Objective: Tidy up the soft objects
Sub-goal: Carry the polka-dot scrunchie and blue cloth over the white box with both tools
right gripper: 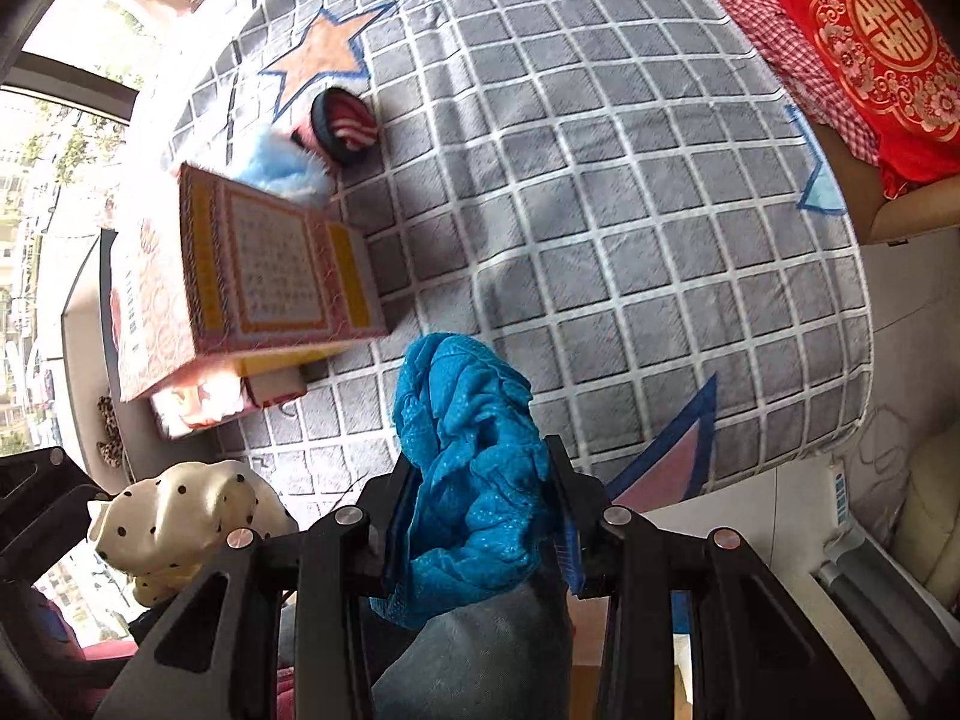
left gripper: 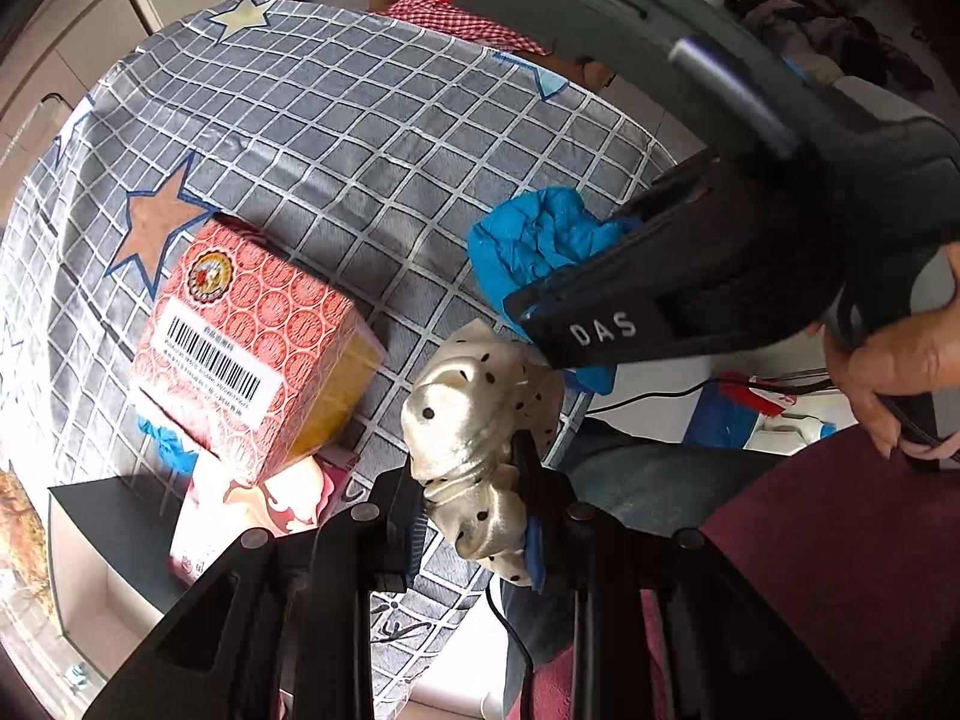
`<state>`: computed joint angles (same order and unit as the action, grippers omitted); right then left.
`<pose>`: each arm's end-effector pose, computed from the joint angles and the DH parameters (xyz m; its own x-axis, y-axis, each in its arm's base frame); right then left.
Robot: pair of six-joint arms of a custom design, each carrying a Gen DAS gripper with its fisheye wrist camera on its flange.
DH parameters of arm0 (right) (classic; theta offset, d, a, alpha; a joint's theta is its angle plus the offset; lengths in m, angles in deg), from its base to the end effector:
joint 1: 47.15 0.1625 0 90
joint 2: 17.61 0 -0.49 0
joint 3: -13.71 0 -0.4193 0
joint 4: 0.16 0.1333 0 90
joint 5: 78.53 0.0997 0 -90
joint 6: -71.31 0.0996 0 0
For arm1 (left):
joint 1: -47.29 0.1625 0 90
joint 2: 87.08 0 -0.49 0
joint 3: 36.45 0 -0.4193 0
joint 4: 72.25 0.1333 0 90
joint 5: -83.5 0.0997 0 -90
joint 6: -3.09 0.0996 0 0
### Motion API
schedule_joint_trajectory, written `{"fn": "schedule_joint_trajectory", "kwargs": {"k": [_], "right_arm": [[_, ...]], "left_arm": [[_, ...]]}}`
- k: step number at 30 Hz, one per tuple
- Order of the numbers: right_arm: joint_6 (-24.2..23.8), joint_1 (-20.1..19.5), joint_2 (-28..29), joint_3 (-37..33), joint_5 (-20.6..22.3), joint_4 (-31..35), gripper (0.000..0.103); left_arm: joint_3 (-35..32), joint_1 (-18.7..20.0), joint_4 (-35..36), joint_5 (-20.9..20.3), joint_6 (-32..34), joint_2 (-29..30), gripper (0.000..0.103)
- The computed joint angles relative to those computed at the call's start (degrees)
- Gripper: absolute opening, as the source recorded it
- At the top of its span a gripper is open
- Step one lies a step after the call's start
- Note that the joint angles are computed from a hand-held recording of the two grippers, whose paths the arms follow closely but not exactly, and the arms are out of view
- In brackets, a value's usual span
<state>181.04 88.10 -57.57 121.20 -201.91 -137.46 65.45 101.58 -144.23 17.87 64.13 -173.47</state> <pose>0.4818 -0.3671 -0.0228 -0.4744 0.8672 0.1512 0.6511 0.4613 -0.6027 -0.1315 -0.4817 0.4087 0.1320 0.9393 0.3168 0.7663 -0.2994 0.5684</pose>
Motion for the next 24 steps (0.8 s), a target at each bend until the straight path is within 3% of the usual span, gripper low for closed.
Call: {"fn": "schedule_joint_trajectory", "kwargs": {"k": [7, 15, 24], "right_arm": [[-2.8, -0.3, 1.9, -3.0, 0.8, 0.9, 0.04], [-3.9, -0.4, 3.6, -3.3, 1.9, -2.5, 0.04], [-7.0, -0.3, 4.8, -6.1, 1.9, -0.2, 0.04]], "left_arm": [[-1.2, 1.0, 0.3, -0.2, 0.4, -0.2, 0.028], [-1.9, 1.8, 0.4, -0.4, 0.8, -0.4, 0.028], [-2.7, 2.6, 0.4, -0.3, 0.7, -0.6, 0.028]]}}
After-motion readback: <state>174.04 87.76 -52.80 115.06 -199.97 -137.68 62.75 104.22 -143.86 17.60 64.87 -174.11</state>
